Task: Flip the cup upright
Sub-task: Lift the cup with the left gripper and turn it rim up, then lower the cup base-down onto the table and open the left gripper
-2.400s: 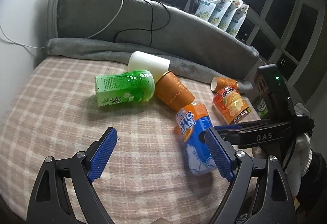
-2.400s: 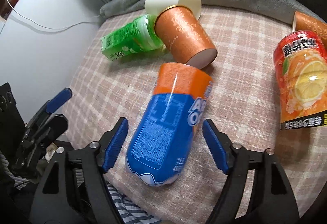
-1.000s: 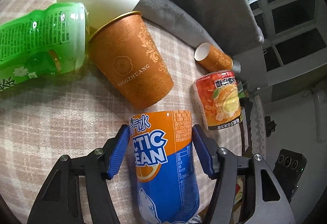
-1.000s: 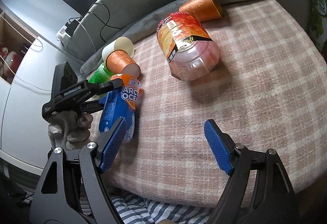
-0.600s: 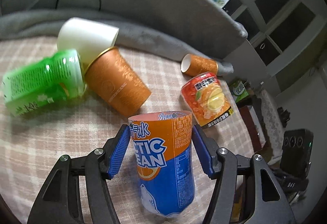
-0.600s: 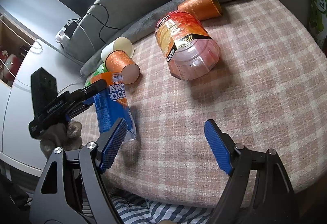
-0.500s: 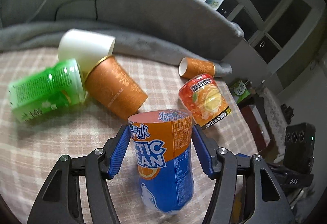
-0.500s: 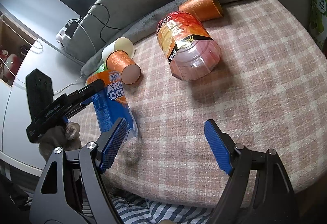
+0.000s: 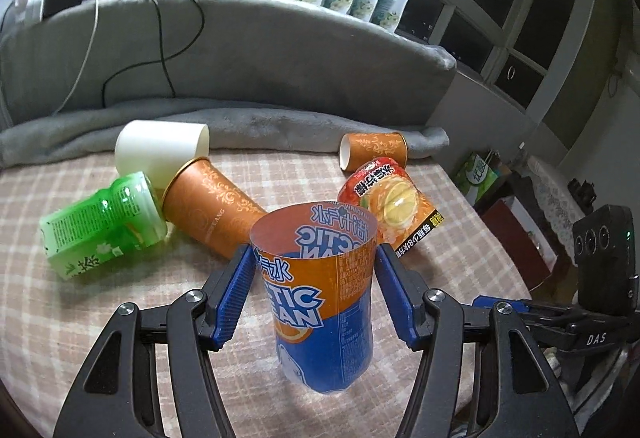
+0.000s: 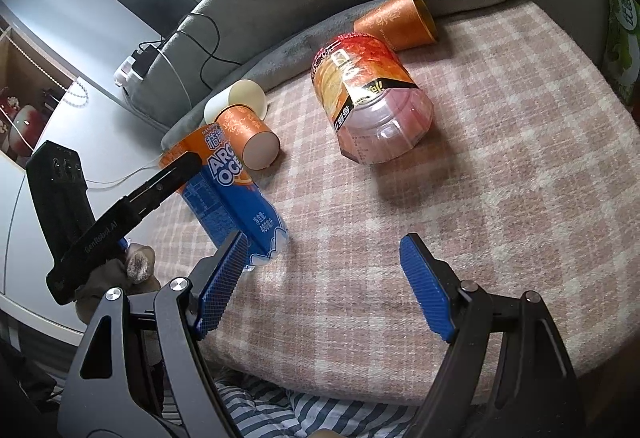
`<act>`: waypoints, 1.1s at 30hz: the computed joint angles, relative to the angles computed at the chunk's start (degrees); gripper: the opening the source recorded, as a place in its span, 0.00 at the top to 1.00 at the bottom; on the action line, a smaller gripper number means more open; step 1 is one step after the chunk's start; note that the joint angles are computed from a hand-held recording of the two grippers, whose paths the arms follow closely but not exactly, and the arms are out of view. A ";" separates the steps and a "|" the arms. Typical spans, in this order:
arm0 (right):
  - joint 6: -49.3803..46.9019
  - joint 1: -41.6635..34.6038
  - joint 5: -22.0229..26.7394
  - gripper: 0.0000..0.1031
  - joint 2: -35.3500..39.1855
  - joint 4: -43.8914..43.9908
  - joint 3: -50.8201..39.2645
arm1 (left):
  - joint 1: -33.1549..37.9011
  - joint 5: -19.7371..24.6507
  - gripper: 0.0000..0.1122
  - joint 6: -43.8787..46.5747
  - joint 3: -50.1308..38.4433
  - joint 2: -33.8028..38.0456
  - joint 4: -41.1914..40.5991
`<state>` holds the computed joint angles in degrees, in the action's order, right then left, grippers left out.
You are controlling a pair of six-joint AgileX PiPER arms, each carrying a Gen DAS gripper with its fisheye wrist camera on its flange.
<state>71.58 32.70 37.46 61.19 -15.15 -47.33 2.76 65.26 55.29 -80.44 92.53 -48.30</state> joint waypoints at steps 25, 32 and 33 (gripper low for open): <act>4.61 1.70 0.99 0.21 -1.41 -3.57 0.32 | -3.73 -10.63 0.44 11.14 10.15 -7.61 -1.70; 5.23 1.95 1.01 0.21 -1.79 -4.02 0.61 | -3.89 -9.17 0.30 11.92 10.65 -7.99 -1.79; 5.43 2.03 1.18 0.21 -1.82 -4.29 0.55 | -3.79 -8.89 0.29 11.98 10.68 -8.08 -1.90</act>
